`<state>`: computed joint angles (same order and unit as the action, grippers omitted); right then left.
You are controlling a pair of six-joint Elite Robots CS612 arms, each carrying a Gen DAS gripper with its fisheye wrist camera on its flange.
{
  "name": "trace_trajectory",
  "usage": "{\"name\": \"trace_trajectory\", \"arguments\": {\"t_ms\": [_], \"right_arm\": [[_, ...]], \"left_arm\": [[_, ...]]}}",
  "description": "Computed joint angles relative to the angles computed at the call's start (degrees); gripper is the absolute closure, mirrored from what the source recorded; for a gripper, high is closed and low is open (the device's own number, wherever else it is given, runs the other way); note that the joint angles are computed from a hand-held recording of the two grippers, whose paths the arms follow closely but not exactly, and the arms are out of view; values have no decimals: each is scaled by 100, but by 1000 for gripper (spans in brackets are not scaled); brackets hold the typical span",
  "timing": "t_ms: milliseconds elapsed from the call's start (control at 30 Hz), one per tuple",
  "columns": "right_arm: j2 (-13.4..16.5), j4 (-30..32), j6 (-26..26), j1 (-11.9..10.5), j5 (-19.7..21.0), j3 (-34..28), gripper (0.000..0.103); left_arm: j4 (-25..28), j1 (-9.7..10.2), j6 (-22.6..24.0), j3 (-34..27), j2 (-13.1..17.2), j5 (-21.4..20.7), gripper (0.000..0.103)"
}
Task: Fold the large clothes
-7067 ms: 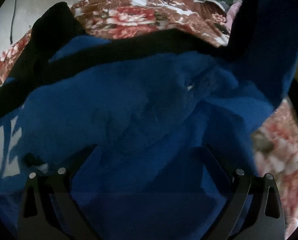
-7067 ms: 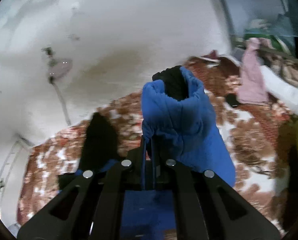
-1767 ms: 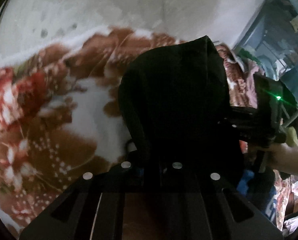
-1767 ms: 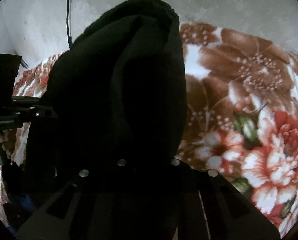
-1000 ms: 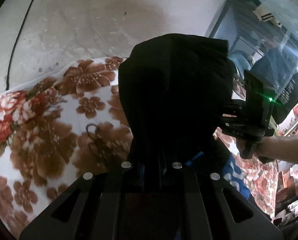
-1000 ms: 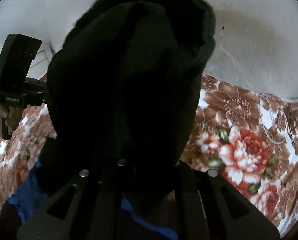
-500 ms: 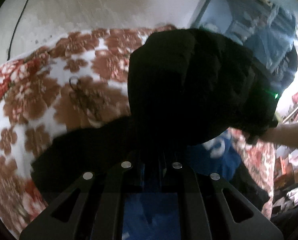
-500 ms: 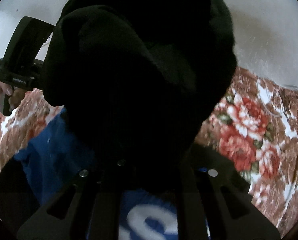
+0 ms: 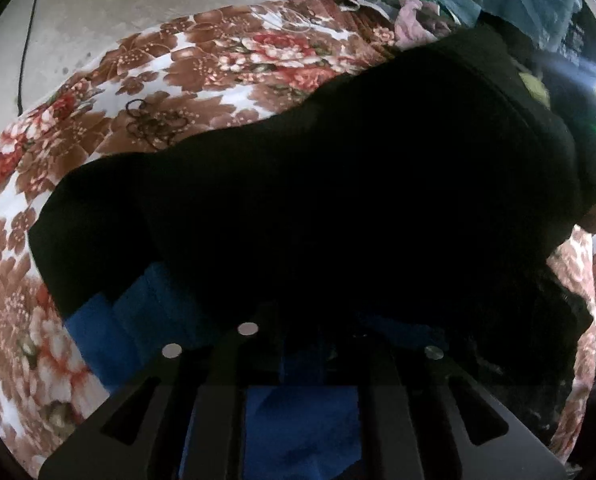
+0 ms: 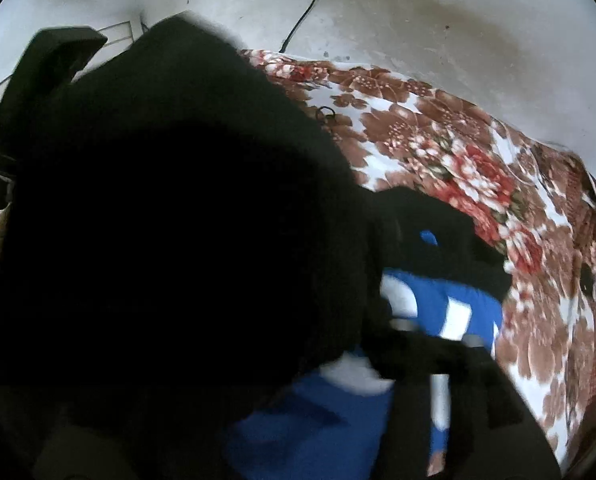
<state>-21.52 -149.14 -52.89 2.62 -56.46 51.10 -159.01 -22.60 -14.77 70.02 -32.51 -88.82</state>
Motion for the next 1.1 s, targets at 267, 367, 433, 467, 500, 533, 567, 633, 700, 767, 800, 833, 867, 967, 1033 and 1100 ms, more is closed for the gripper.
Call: {"name": "trace_trajectory", "arguments": {"t_ms": [267,367,433,467,500,533,567,633,700,767,800,833,867,967,1033,1100], "right_arm": [[-556,-83,26,-268,-174,1055,13],[-761,20,178,-370,-286,1354,13],[-923,-142,452,-417,-297,1571,12],[-960,-182,614,-426,-278,1585,10],[-1003,-236,884,-430,-273,1588,9],[-1031,-276,1078,-416,-329,1589,7],[-1041,-221,1318,-380,-410,1518,7],[-1045,-208,1651,-322,-419,1427,7],[-1030,-332,1742,-205,-491,1337,7],[-993,-476,1698,-82,-736,1238,7],[-974,-517,1701,-9,-846,1179,7],[-950,-487,1725,34,-899,1114,7],[-923,-409,1742,79,-954,1036,5],[-795,29,1581,189,-1088,759,5],[-676,467,1468,226,-1099,539,5],[-523,745,1508,224,-1015,335,5]], "left_arm": [[6,-257,-39,729,-394,551,37],[-102,-371,-430,1203,-670,553,32],[-364,-470,-748,1533,-885,646,24],[-509,-523,-984,1692,-1005,748,23],[-626,-547,-1173,1761,-1063,787,23],[-782,-573,-1376,1839,-1124,827,21],[-961,-615,-1603,1894,-1180,924,20],[-1121,-687,-1820,1849,-1196,1108,19],[-961,-751,-1961,1664,-1156,1312,19],[-878,-797,-1932,1437,-1076,1438,15],[-837,-811,-1911,1343,-1034,1515,13],[-806,-812,-1899,1221,-972,1525,12],[-702,-798,-1866,1063,-889,1524,12],[-292,-757,-1958,724,-694,1654,5],[-313,-686,-2144,573,-537,1499,5],[-275,-628,-2202,445,-396,1379,5]]}}
